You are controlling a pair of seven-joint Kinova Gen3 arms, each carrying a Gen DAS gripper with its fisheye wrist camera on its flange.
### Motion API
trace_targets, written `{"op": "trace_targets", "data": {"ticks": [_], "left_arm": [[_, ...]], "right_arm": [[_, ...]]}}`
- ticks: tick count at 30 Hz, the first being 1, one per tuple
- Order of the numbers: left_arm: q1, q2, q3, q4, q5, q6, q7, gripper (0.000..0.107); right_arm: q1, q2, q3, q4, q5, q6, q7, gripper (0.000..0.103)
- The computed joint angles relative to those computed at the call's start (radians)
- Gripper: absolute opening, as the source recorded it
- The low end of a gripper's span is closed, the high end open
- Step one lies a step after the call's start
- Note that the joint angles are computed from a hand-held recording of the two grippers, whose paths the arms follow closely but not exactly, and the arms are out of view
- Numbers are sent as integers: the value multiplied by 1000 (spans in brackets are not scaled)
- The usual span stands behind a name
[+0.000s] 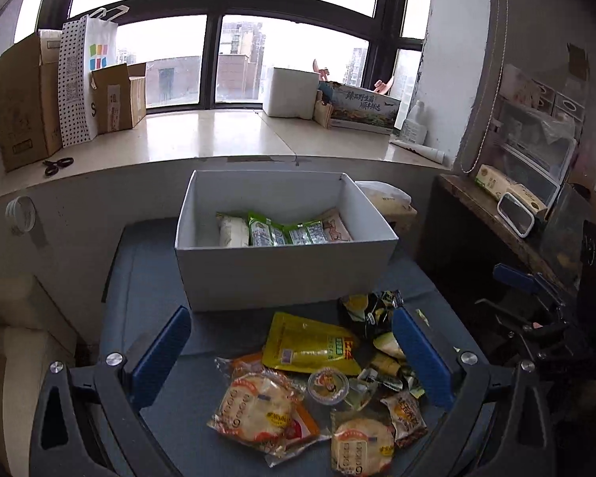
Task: Organize snacks
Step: 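Withdraw both tools and lower the right tool onto the yellow chip bag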
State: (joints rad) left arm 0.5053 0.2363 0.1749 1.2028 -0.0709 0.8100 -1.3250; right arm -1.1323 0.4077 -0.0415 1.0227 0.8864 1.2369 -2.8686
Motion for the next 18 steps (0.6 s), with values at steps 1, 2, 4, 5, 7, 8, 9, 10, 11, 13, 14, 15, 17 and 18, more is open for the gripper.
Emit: {"op": "trace_targets", "data": {"ticks": [1, 2, 4, 5, 7, 8, 9, 10, 11, 13, 14, 15, 17, 18], "left_arm": [[-2, -25, 0, 45, 10, -21, 8, 103], [-5, -46, 1, 84, 15, -38, 14, 103], [-2, -73, 11, 137, -8, -48, 13, 103], [16, -83, -1, 157, -25, -49, 19, 103], [-5, -98, 16, 191, -11, -52, 24, 103], [-26, -108, 31, 211, 6, -61, 21, 103], [-29, -116, 33, 229, 6, -66, 30, 103], [-14, -120, 20, 239, -9, -63, 52, 103], [-11, -123, 19, 249, -26, -61, 72, 103], [-15, -131, 22, 269, -34, -62, 98, 103], [-20, -132, 24, 273, -28, -55, 103, 103], [-19, -132, 25, 274, -37, -45, 116, 103], [-14, -139, 26, 287, -73, -46, 142, 103], [-12, -144, 21, 293, -75, -49, 138, 103]], "right_arm": [[-9, -3, -1, 21, -6, 8, -27, 103], [-9, -9, -7, 47, -18, 5, -54, 103], [-7, -24, -20, 111, -34, -15, -116, 103], [1, -27, -30, 134, -45, -23, -126, 103], [13, -11, -44, 138, -78, 6, -119, 103], [19, -3, -48, 137, -93, 17, -110, 103], [24, -2, -49, 149, -101, 11, -109, 103], [29, -4, -51, 167, -109, 2, -114, 103], [40, -6, -53, 179, -123, -11, -120, 103], [67, -11, -57, 203, -152, -49, -127, 103], [81, -12, -59, 209, -166, -64, -122, 103], [88, -4, -58, 205, -174, -66, -114, 103], [99, 18, -51, 178, -191, -44, -88, 103], [105, 26, -47, 169, -198, -41, -74, 103]]}}
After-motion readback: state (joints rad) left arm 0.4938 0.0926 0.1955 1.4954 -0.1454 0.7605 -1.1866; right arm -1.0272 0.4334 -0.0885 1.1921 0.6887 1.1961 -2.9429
